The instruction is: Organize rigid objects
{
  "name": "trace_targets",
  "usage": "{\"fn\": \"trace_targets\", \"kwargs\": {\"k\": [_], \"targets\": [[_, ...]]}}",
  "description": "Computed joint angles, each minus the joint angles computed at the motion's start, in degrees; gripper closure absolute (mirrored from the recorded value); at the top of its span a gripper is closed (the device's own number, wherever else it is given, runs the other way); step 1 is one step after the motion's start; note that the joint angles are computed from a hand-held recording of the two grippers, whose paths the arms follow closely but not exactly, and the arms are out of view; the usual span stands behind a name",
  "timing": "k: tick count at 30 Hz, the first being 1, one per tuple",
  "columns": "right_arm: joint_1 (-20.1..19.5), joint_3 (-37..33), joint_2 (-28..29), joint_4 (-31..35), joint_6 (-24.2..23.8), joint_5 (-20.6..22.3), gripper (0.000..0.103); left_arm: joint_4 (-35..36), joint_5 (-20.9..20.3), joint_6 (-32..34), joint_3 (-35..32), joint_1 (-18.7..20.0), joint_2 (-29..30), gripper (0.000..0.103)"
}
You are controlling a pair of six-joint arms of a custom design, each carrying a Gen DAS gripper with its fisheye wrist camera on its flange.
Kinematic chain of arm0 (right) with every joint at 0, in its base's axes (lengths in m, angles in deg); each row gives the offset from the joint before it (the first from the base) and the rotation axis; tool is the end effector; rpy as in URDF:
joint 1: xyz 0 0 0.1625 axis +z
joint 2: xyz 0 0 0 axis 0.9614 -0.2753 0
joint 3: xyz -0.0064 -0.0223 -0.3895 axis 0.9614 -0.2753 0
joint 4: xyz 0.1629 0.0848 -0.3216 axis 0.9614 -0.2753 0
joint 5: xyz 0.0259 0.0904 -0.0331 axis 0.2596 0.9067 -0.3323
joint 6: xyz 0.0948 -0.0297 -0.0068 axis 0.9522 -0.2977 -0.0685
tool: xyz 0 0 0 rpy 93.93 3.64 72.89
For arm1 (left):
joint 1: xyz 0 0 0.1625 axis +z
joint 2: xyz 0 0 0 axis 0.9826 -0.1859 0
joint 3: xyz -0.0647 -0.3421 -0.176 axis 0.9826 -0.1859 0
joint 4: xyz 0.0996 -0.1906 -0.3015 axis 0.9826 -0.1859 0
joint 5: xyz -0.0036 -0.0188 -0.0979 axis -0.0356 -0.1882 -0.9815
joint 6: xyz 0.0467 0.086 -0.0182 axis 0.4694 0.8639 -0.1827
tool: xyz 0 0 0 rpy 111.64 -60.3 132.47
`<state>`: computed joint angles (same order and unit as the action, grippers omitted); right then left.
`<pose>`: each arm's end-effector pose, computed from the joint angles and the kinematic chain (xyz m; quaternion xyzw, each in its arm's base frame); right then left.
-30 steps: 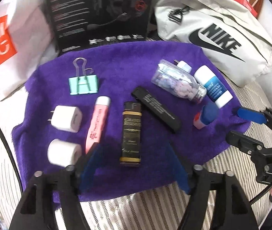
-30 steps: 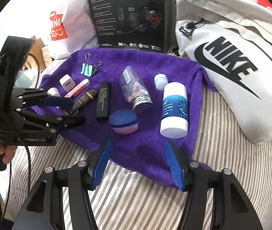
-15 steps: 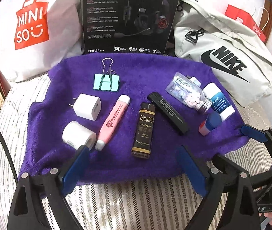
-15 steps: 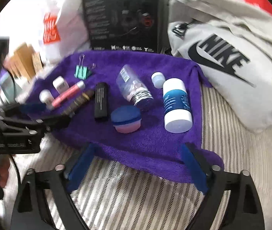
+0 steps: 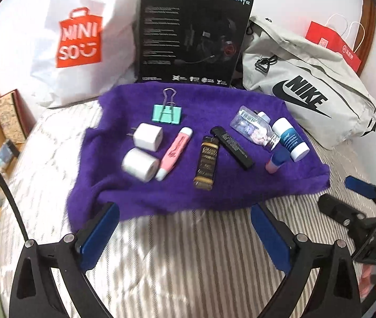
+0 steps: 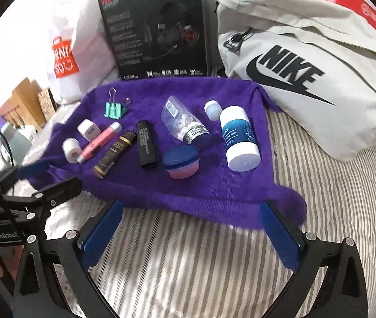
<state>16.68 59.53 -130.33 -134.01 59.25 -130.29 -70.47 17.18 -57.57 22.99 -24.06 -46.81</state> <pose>0.0828 -0.6706 0.2190 0.0042 -0.8885 0.3194 0.3294 -0.2778 -0.7331 0.0357 0.3068 0.8958 -0.1926 0.2576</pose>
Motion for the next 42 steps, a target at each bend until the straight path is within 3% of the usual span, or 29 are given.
{"fn": "trace_targets", "kwargs": {"k": [6, 14, 20, 42], "targets": [[2.37, 5.17, -3.2, -2.78, 2.7, -3.48, 0.0, -5.68, 4.46, -0.86, 10.81, -2.11, -6.14, 0.0], [5.0, 12.38, -7.5, -5.67, 4.55, -6.47, 0.0, -9.92, 8.15, -2.6, 20.44, -4.05, -11.12, 0.0], [6.19, 16.95, -9.76, -7.97, 5.24, -7.32, 0.0, -13.39, 7.68, -2.79, 25.9, -5.07, -13.83, 0.0], [6.94, 21.24, -12.44, -9.03, 5.72, -8.86, 0.0, -13.68, 7.73, -4.81, 29.9, -5.55, -16.12, 0.0]]}}
